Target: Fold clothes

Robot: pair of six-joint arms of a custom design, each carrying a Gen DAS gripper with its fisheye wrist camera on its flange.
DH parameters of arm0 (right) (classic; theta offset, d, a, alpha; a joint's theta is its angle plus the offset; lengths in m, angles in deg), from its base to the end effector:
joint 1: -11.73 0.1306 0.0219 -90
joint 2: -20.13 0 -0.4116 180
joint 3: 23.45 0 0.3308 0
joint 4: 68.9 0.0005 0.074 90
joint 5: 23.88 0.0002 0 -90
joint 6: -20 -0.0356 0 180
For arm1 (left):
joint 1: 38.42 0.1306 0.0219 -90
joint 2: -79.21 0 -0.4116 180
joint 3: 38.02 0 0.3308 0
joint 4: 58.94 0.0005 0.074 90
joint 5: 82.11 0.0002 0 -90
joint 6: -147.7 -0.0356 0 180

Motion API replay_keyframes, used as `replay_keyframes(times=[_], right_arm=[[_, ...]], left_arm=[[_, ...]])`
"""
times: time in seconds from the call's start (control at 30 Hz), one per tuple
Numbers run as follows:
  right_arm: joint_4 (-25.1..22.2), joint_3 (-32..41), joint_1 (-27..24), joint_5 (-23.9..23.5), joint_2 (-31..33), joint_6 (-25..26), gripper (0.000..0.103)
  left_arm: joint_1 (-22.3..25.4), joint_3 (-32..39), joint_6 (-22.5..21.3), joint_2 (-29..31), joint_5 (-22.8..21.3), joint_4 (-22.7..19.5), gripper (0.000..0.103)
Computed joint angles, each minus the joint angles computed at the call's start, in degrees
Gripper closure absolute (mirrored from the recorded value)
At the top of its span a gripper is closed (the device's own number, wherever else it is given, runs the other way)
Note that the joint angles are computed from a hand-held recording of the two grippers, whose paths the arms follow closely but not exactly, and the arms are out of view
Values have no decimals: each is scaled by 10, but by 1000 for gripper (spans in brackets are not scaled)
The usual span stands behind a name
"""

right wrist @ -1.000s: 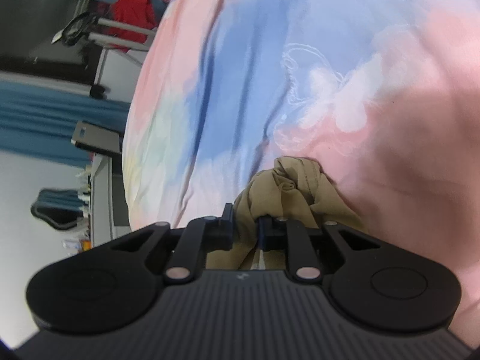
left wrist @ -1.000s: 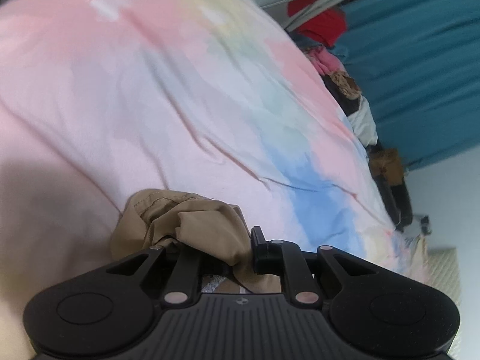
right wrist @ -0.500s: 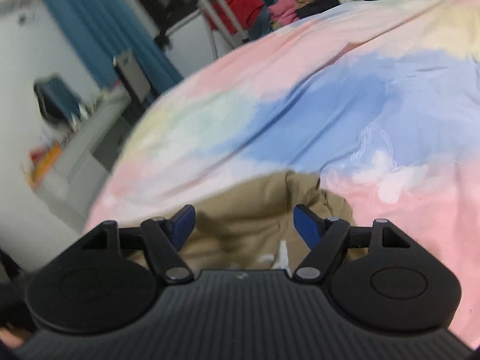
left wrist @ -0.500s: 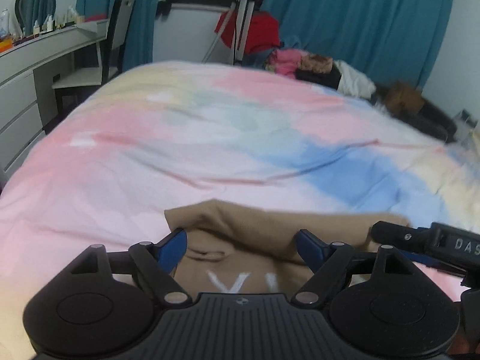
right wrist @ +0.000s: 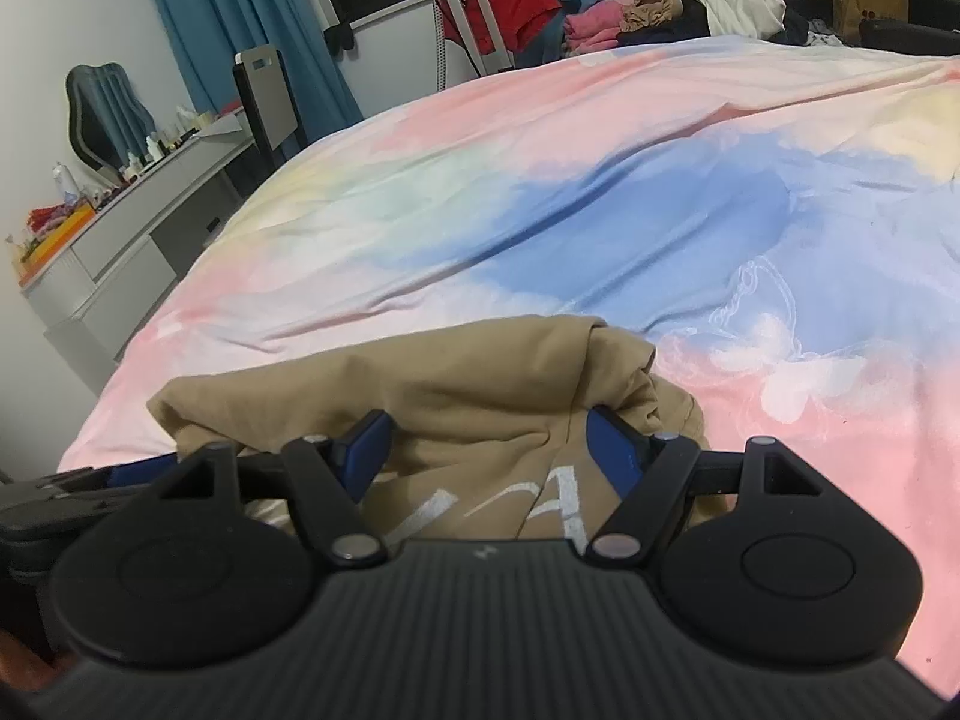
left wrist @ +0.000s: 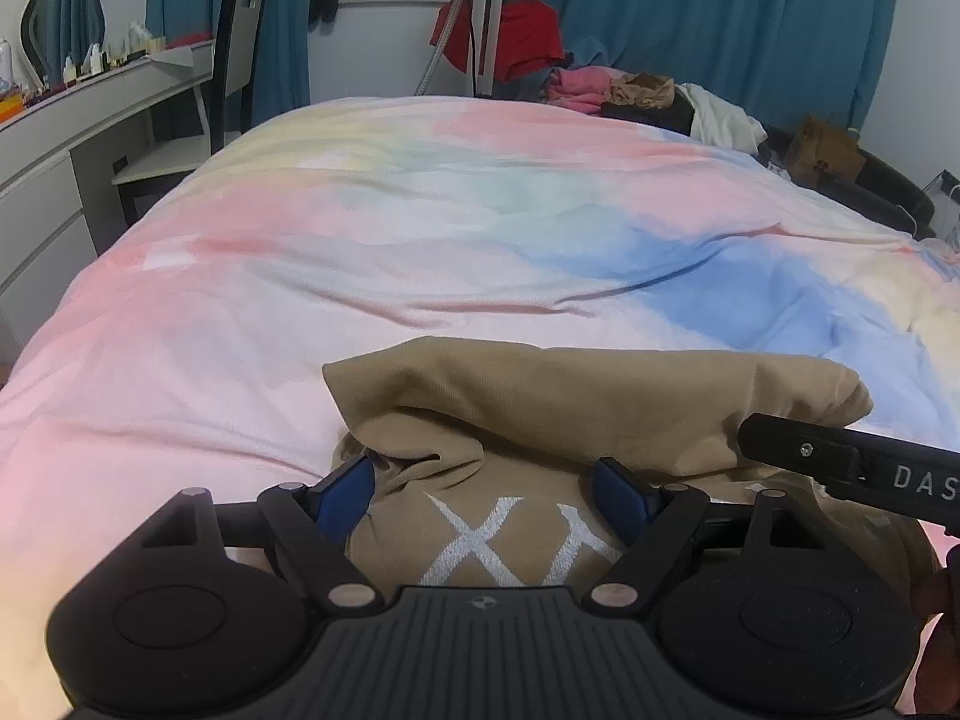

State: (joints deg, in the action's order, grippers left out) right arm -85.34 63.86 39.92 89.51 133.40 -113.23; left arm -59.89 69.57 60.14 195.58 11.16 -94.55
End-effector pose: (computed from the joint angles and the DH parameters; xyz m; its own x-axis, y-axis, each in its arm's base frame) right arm 0.5010 0.2519 0.2918 -0.5530 0.4168 -0.7214 0.2794 0.9085 0.3107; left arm 0.5665 -0.2255 0.3721 -0.6676 0.2169 -0.7122 0.3753 0.9242 -0.0703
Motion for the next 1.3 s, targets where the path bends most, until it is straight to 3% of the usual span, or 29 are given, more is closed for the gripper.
replay_keyframes(times=[0.2,0.43,0.57,0.8,0.9,1.1,1.3], right_arm=[[-14,-1,14,24,-17,15,30],[-18,-31,52,87,-56,12,30],[-47,-37,61,77,-61,-23,30],[-66,-35,57,49,-36,-29,29],[-62,-39,56,47,-38,-29,29],[-60,-41,55,45,-39,-31,29],[-70,-31,56,48,-35,-33,28]], left_arm=[[-4,-26,12,-38,7,20,22],[-6,-93,0,-102,13,48,22],[-8,-104,-16,-107,17,10,22],[4,-100,8,-95,42,-23,17],[10,-100,30,-107,54,-49,17],[38,-132,124,-144,154,-69,17],[65,-120,227,-107,251,-97,18]])
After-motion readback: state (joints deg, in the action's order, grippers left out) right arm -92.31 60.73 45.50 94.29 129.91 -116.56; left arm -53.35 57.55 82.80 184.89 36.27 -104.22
